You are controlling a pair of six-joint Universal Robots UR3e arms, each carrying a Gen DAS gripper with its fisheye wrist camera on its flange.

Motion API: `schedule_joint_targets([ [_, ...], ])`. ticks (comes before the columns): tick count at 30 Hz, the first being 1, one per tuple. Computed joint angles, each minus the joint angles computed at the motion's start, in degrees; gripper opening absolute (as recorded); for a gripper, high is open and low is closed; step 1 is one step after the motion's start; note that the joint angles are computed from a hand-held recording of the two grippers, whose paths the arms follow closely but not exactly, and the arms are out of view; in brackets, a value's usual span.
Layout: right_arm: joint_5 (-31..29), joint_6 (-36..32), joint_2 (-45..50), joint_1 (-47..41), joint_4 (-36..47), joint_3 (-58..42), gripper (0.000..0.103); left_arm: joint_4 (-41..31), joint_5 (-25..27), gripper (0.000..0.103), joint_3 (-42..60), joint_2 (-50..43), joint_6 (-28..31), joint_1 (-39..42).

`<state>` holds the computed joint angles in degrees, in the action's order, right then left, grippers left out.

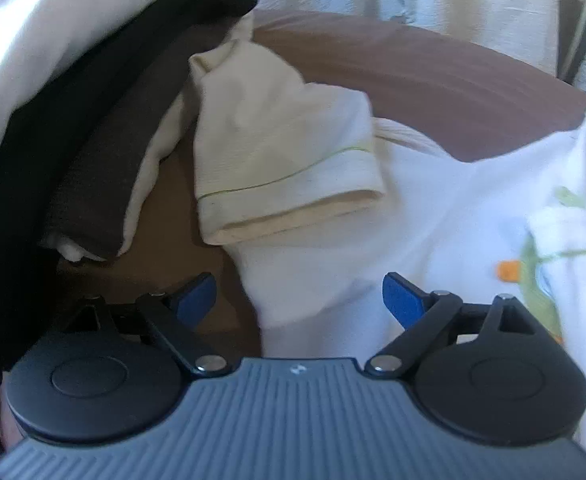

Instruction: Fold clothes

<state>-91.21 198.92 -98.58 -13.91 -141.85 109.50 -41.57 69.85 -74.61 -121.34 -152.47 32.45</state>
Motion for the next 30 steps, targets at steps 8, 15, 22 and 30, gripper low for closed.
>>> schedule_joint_targets([
  [8, 13.6, 6.5, -23.2, -15.3, -10.5, 29.6, 0.069, 0.4, 2.7, 0.091, -9.8, 6.5, -0.5, -0.5],
  [15, -13.8, -1.6, 1.0, 8.9, -37.0, 22.2, 0.002, 4.0, 4.9, 0.088, -15.3, 9.0, -3.9, -1.8],
  [22, -6.8, -8.0, -20.5, -5.2, -25.3, 31.6, 0.002, 5.2, 5.2, 0.089, -24.1, 16.7, 3.7, -0.8],
  [30, -34.6, 20.6, -10.4, 23.2, -0.6, 13.2, 0.042, -1.3, 2.3, 0.09, -32.8, 28.0, 12.4, 7.2],
])
